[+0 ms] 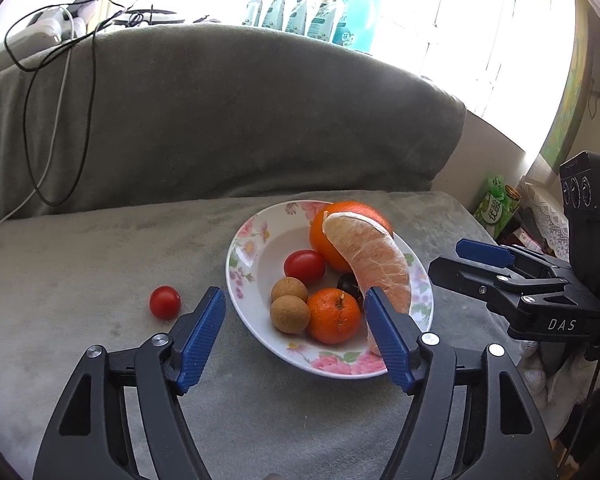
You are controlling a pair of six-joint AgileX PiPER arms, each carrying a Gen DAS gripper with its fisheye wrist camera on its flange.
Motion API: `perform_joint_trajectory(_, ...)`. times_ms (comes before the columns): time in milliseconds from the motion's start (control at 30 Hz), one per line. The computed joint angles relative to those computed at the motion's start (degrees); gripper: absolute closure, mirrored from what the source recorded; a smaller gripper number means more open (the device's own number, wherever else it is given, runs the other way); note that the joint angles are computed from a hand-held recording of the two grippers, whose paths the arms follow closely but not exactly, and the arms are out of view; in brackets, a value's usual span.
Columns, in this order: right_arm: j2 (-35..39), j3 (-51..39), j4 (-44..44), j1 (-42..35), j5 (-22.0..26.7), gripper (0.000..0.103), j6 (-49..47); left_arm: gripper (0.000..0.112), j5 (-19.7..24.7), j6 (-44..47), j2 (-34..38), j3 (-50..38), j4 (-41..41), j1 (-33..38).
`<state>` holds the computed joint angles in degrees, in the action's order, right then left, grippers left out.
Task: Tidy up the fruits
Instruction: 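Withdraw both open tools from the plate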
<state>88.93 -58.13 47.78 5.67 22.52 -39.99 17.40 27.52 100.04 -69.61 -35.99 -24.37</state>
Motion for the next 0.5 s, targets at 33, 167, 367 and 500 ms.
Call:
perform_joint_trajectory(33,-0.3,0.2,-0.2,0.1,-0.1,0.015,0.1,0.037,-0.3,-0.5,-0.1,0.1,0.6,-0.1)
perform_joint_trajectory(167,-1.2,0.6,-3.0,0.7,-0.8,0.011,2.6,0.033,-1.3,-3.2,-0.4,0.4,3.2,-0.7)
perform_joint_trajectory(367,-2.7,1.7,-4.9,1.2,-2.2,0.003,4.5,0.031,-1.7,-6.4,-1.0,1.0,6.8,-1.1)
perform_joint_trajectory(500,-3.6,2.0,-9.0,1.9,-3.1,0.003,8.3,0.03,-1.9,-7.5,-1.1,1.2,7.7,-1.1)
